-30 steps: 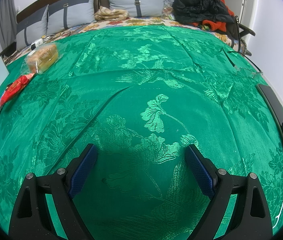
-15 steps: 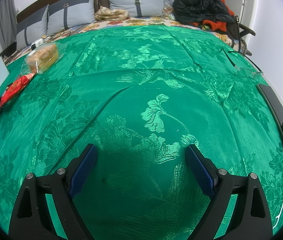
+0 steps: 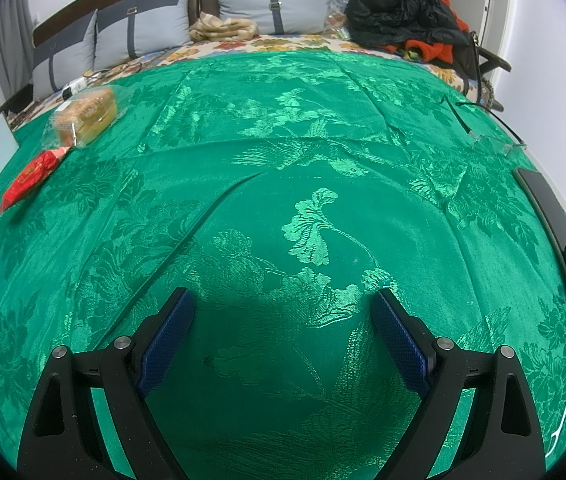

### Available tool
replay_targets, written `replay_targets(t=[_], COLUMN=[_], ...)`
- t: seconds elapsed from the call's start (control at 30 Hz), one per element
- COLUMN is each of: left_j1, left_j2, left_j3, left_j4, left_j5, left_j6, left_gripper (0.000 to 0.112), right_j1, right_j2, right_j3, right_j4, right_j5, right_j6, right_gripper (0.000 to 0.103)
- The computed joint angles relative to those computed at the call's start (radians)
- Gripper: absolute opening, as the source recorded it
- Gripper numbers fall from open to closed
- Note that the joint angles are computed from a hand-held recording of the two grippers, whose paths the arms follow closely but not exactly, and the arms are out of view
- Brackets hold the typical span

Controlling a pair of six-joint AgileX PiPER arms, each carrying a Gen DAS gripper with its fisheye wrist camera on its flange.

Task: Organize snacks
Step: 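Lower the left tool onto the Snickers bar and close it, then lift the Snickers bar with the left tool while the right tool grasps the red packet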

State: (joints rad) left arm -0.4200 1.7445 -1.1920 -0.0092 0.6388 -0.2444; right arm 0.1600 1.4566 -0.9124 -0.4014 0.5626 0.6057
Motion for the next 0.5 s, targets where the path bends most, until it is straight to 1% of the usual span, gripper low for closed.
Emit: replay_targets(t=[0.03,0.07,0.13,0.2,0.23,0.27,0.3,0.33,0.4,0.47,0.5], left_j1=[-0.005,-0.012,-0.033,-0.039,-0.047,-0.056,-0.058,-0.059,-0.072,-0.071,-0.065], left_j2=[-0.015,-0.018,-0.007,0.020,0.023,0.024,0.022,0.025,0.013,-0.019,-0.048], left_j3=[0.017,0.017,0.006,-0.011,-0.011,-0.006,0.000,-0.006,0.012,0.060,0.099], left_j4=[0.008,0.029,0.112,0.130,0.169,0.183,0.176,0.188,0.201,0.187,0.167], left_j5=[0.005,0.012,0.016,0.005,-0.006,-0.031,-0.049,-0.049,-0.056,-0.084,-0.104], left_j6=[0.004,-0.008,-0.081,-0.094,-0.123,-0.126,-0.111,-0.107,-0.109,-0.104,-0.104], left_gripper=[0.026,0.040,0.059,0.059,0.058,0.046,0.037,0.018,0.017,0.017,0.017], right_j1=[0.000,0.000,0.000,0.000,0.000,0.000,0.000,0.000,0.001,0.005,0.010], right_j2=[0.000,0.000,0.000,0.000,0.000,0.000,-0.001,-0.002,0.000,0.010,0.033], right_j3=[0.000,0.000,0.000,0.000,0.000,0.000,0.001,0.004,0.003,-0.013,-0.056], right_j4=[-0.001,-0.001,0.000,0.000,0.000,0.000,0.000,-0.003,-0.006,-0.009,0.019], right_j5=[0.000,0.000,0.000,0.000,0.000,0.000,0.000,-0.008,-0.006,0.012,0.067], right_j6=[0.001,0.001,0.000,0.000,0.000,0.000,0.000,0.004,0.008,0.020,0.019], right_gripper=[0.093,0.093,0.093,0.093,0.093,0.093,0.093,0.093,0.093,0.094,0.093])
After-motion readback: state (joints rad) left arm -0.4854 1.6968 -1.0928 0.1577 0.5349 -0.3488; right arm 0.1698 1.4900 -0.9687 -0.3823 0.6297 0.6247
